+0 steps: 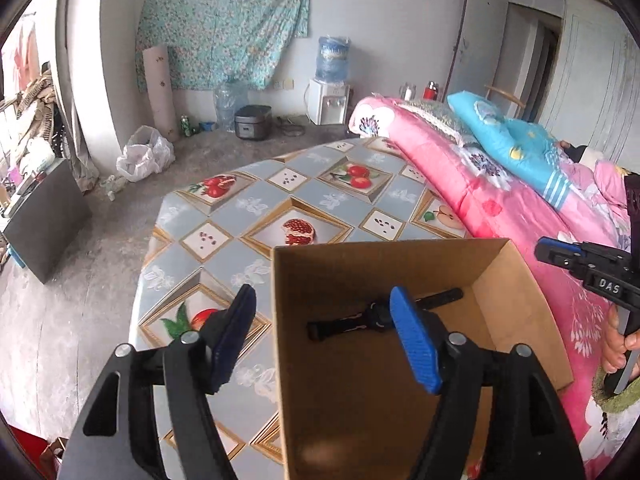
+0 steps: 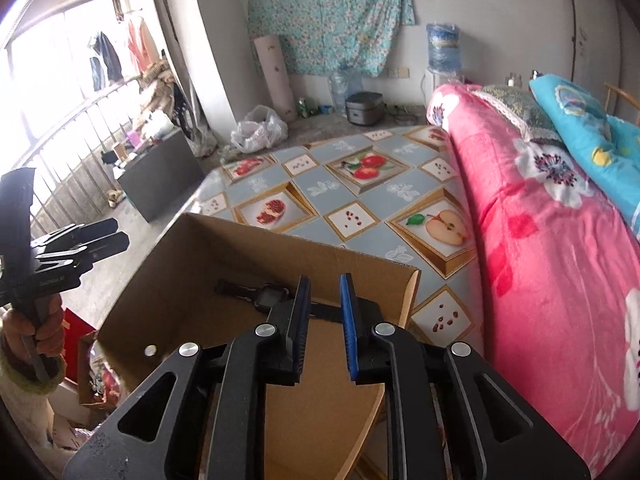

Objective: Organize jewelry
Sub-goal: 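Carry the smartwatch with the right tool into the cardboard box and release, then lower the left tool to the multicolored bead bracelet and grasp it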

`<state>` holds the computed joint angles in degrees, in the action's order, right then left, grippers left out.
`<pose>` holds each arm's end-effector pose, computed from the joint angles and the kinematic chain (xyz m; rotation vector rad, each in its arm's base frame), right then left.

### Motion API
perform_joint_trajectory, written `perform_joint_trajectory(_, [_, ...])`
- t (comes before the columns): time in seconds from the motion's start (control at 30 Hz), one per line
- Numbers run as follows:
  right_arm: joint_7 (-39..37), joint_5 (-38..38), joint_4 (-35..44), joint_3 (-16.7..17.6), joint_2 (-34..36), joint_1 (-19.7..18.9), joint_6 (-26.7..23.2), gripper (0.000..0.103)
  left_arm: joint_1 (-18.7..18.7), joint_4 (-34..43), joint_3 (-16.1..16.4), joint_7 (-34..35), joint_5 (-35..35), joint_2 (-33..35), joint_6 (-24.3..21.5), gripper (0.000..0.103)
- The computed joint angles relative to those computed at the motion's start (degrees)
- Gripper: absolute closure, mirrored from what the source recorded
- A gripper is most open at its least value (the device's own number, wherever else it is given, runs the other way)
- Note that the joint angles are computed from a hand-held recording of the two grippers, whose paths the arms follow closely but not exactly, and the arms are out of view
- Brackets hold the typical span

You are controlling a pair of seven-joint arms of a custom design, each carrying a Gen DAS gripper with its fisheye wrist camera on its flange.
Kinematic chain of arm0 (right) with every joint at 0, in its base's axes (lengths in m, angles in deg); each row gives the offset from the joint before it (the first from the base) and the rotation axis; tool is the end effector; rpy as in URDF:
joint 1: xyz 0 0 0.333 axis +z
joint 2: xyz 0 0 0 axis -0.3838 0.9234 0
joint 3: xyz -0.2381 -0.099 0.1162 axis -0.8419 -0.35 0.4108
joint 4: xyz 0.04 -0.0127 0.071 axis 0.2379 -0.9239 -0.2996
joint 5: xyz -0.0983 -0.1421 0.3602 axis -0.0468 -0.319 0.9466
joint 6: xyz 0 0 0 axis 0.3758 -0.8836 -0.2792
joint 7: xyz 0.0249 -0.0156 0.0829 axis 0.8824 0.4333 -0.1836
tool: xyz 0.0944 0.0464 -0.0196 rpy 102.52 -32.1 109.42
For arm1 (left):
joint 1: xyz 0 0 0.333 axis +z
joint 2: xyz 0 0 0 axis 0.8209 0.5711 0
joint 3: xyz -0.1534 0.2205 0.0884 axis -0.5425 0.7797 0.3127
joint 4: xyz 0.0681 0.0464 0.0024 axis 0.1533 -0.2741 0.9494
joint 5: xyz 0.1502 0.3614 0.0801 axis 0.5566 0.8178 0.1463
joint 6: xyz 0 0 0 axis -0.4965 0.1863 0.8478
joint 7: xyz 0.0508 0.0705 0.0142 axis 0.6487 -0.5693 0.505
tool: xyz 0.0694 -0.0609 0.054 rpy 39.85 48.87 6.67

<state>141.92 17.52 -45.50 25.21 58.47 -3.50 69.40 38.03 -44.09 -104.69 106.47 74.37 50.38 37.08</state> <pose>0.5234 0.2514 0.6503 -2.0497 1.0812 -0.2699 0.4145 -0.2856 0.6669 -1.9179 1.5627 -0.7430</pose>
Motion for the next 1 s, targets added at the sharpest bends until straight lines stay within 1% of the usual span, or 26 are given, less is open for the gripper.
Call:
perform_joint_trajectory(0.07, [-6.9, 7.1, -7.3, -1.2, -7.2, 1.1, 1.9, 0.077, -0.4, -4.2, -1.2, -2.5, 1.0, -5.6, -2.0, 0.026])
perform_joint_trajectory(0.1, [-8.8, 8.8, -9.8, -1.5, -9.6, 1.6, 2.4, 0.076, -0.8, -6.2, -1.8, -3.7, 1.1, -8.3, -3.4, 0.024])
perform_joint_trajectory(0.13, [-10.9, 10.8, -13.2, -1.8, -12.9, 2.2, 2.7, 0.075, -1.3, -8.1, -2.3, -4.9, 0.9, -10.8, -4.7, 0.022])
perform_joint_trajectory(0.17, [-12.5, 12.9, -16.3, -2.4, -15.9, 3.0, 1.8, 0.075, -2.0, -10.0, -2.7, -6.1, 0.5, -13.1, -5.6, 0.019])
perform_joint_trajectory(0.23, [-13.9, 15.8, -20.2, -3.0, -19.5, 3.9, -0.2, 0.075, -3.5, -13.4, -3.8, -9.1, -0.8, -16.7, -8.2, 0.016])
perform_joint_trajectory(0.33, [-11.5, 18.3, -25.5, -2.8, -22.9, 4.5, -4.3, 0.074, -6.0, -16.7, -4.8, -12.5, -3.1, -18.0, -11.3, 0.014])
perform_joint_trajectory(0.4, [-9.2, 19.0, -27.4, -1.9, -23.0, 4.7, -5.7, 0.074, -7.7, -18.4, -4.8, -14.1, -4.8, -16.9, -12.1, 0.014])
perform_joint_trajectory(0.47, [-5.6, 20.0, -28.1, -1.3, -21.3, 5.2, -8.4, 0.074, -8.9, -19.0, -4.6, -15.2, -5.9, -14.7, -12.6, 0.014])
perform_joint_trajectory(0.53, [-2.8, 20.2, -27.8, -0.5, -19.3, 5.6, -10.1, 0.074, -9.5, -19.0, -4.8, -15.7, -5.7, -11.9, -13.0, 0.014])
perform_joint_trajectory(0.63, [-0.7, 20.3, -26.7, 0.4, -16.3, 6.4, -11.7, 0.072, -10.4, -18.7, -4.8, -14.5, -4.9, -8.4, -13.9, 0.014])
perform_joint_trajectory(0.73, [0.6, 19.6, -25.1, 1.3, -13.9, 7.0, -12.2, 0.072, -10.9, -17.7, -5.0, -13.2, -3.8, -5.6, -16.2, 0.014])
perform_joint_trajectory(0.83, [1.3, 19.0, -23.2, 1.8, -11.7, 7.4, -12.0, 0.072, -11.4, -18.5, -5.3, -14.1, -2.0, -6.1, -16.2, 0.012])
perform_joint_trajectory(0.9, [2.0, 18.5, -22.3, 2.0, -10.7, 7.6, -11.8, 0.072, -11.6, -18.9, -5.4, -14.5, -1.4, -6.4, -16.5, 0.005])
perform_joint_trajectory(1.0, [3.9, 16.9, -21.3, 2.8, -9.6, 7.8, -11.7, 0.072, -12.0, -19.9, -5.2, -14.9, -0.9, -7.2, -15.7, 0.005])
